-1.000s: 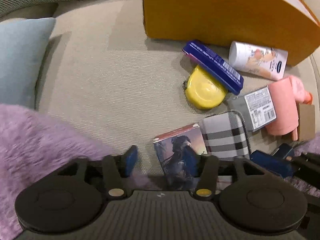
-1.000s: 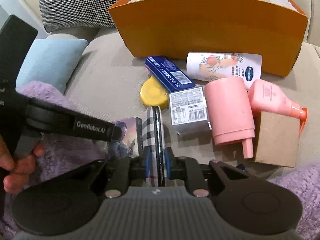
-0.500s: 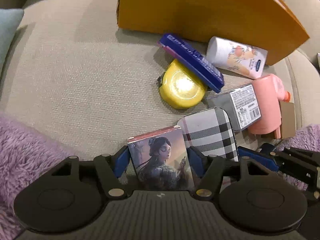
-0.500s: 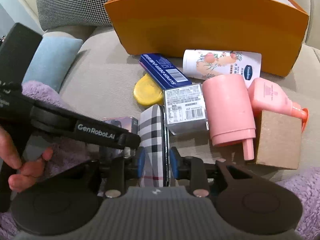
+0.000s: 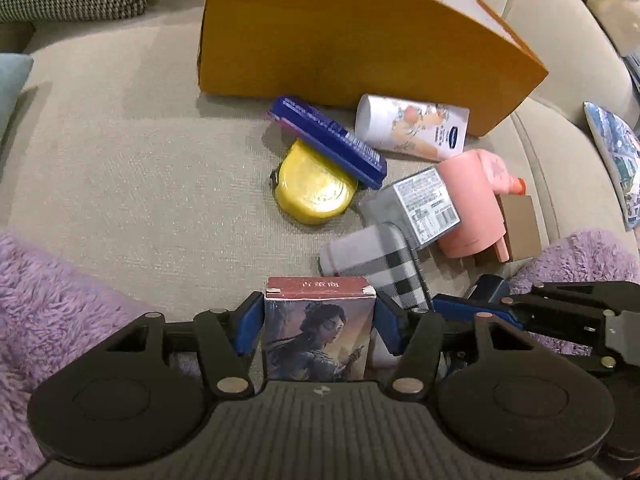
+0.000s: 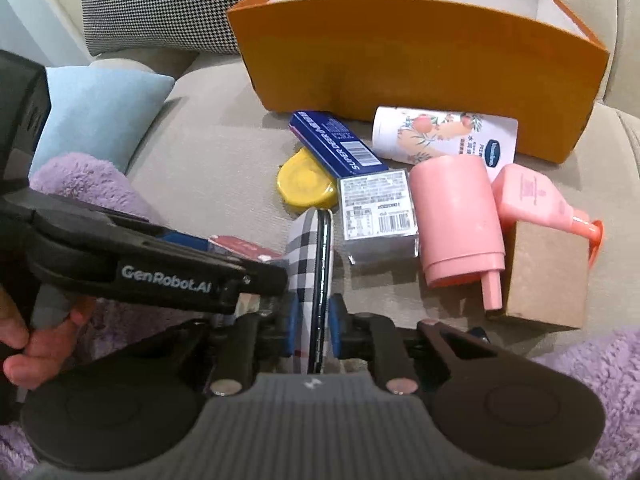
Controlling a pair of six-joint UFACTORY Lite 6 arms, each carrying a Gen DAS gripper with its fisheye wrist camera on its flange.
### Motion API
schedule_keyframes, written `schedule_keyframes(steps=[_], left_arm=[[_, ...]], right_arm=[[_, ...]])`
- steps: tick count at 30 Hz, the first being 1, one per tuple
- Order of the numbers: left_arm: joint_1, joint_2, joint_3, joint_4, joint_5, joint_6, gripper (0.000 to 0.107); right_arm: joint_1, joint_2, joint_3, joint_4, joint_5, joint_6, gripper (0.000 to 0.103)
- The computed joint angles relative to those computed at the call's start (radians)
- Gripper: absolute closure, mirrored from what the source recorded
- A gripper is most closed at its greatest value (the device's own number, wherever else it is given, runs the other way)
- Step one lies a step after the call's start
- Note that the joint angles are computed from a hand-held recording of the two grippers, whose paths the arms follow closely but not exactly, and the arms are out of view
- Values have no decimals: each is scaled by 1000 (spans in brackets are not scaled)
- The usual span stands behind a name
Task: Organize rigid objects
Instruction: 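Lift both held items and carry them over the orange box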
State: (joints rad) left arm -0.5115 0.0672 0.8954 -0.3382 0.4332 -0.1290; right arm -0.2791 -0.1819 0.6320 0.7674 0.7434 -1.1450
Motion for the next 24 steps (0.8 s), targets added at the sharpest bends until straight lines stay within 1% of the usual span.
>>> schedule_keyframes(steps=[3,5,8,11,15,16,17,21,22,24], left_arm=[[-9,-50,-32,42,-28,-51,41],[-11,-80,-38,87,-29,-101,41],[-11,-113,-33,154,-25,-182,41],[6,-155,-24,171,-15,-206,41],[19,-194,28,231,20,-259,41],[23,-195,51,238,34,-261,41],[28,-192,78,246,52,-263,41],[31,-142,189,295,108,-276,41],[34,-123,212,294,125,-270,41],[49,-100,223,247,142,-222,41]], right_arm=[[-17,-48,1,25,26,-37,90],[-15,-58,9,26,28,-43,90],[-4,-27,54,30,34,-25,91],[-11,-21,108,31,82,-19,91],[-18,-36,180,38,133,-9,93],[-19,-37,198,41,144,-8,100],[-22,-33,223,55,155,-14,103],[8,18,355,35,184,31,103],[20,44,385,19,201,36,103],[60,91,413,-45,197,77,103]])
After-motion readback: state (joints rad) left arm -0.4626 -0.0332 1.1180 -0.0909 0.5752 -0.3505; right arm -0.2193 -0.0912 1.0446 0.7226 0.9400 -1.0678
